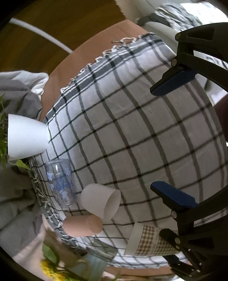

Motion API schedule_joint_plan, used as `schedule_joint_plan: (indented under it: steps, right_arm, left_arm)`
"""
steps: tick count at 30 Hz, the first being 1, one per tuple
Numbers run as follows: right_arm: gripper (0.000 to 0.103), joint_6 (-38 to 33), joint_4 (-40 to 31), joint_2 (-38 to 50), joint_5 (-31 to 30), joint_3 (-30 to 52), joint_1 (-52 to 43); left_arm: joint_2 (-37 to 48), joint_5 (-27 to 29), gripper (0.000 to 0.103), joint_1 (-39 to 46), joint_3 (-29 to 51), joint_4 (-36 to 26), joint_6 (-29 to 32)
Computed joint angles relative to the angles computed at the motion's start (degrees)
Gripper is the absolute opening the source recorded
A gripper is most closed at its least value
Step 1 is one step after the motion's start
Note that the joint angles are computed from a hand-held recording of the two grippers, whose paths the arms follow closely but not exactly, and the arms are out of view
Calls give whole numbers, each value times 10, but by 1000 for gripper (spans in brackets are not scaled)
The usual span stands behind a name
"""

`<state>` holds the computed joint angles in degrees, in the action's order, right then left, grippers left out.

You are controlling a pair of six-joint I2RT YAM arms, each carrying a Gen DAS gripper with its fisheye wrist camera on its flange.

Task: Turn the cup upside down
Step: 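Lift the houndstooth cup with the left gripper and stand it upright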

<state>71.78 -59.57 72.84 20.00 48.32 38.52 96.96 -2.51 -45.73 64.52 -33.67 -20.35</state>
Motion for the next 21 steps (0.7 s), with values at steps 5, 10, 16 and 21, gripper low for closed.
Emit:
schedule_joint_plan:
  steps: [5,10,16,21]
  right_arm:
    - [98,-97,7,-30,-12,-22,-38]
    - [98,-194,16,-54,-23,-41,-80]
    - [98,-262,27,-70,-31,-55,-112]
    - [98,-296,38,-78,-41,-68,-134]
  left_arm:
    - [14,-18,61,-33,3,2,-95]
    - [39,-31,61,-53,13,4,-155]
    - [63,-33,61,-68,26,-2,-203]
    - [83,-37,61,-77,45,-22,-217]
